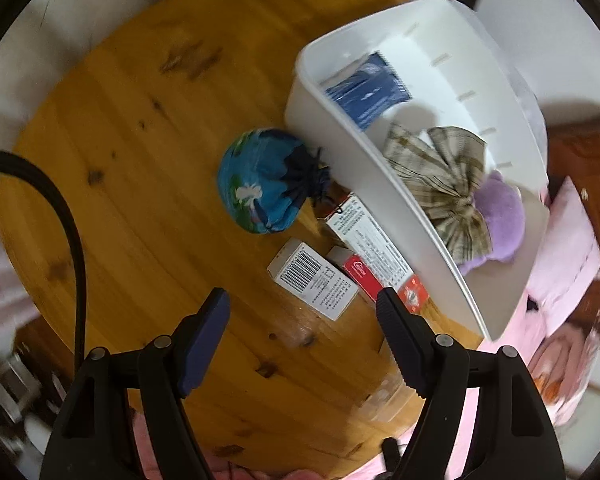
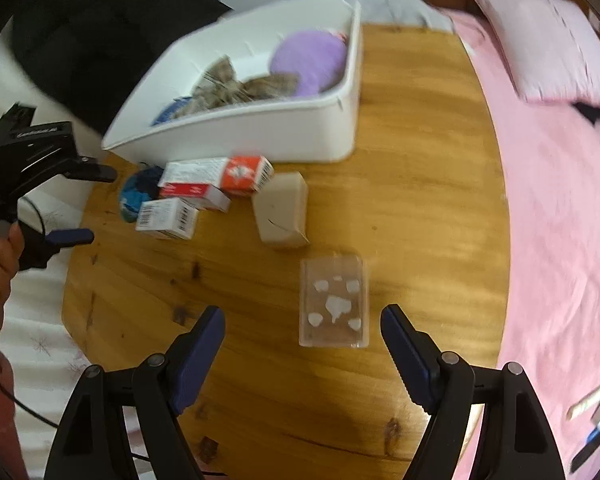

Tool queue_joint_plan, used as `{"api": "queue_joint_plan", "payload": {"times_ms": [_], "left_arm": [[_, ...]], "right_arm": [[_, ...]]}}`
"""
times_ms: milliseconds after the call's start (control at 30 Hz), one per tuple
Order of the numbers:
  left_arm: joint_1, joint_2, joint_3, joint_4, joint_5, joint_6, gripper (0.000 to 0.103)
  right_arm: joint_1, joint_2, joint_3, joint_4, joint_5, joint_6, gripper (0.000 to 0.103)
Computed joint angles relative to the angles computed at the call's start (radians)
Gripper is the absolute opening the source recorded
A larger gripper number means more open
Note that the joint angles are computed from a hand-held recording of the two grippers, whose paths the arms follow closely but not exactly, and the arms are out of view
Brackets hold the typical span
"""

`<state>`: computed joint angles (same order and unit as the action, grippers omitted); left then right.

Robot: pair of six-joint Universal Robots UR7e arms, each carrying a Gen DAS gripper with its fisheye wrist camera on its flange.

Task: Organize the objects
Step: 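Move the left tool toward the blue pouch while the right tool moves toward the clear box, then close the right gripper on the clear plastic box while the left gripper grasps the white barcode box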

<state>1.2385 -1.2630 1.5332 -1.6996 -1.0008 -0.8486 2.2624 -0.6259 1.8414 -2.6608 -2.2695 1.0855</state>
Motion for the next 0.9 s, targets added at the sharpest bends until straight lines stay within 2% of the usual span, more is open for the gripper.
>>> {"api": "queue_joint_plan", "payload": {"times_ms": [133,300,433,633,900], "left_arm": [[0.016,0.014,0.001,-0.004,-0.015,-0.061,0.078],[0.031,0.02,0.014,-0.033,-0.03,-0.125,0.078],[0.041,0.024,0.021,-0.051,-0.034,-0.155,0.078],[0.047,0.024,0.032,-0.048,-0.019,-0.223,0.078],[0.06,0.023,0.044,-0.072,-0.038,-0.245,0.077]], "right_arm": [[-0.021,0.01,0.003,0.0,0.047,0.023,0.081],[-0.029,0.025,-0.015,0.03,0.063,-0.003,0.08],[-0.037,0.034,-0.027,0.049,0.066,-0.02,0.076],[-0.057,0.038,-0.032,0.072,0.087,0.008,0.07],[-0.063,0.048,-0.056,0.097,0.085,-0.016,0.064]]}}
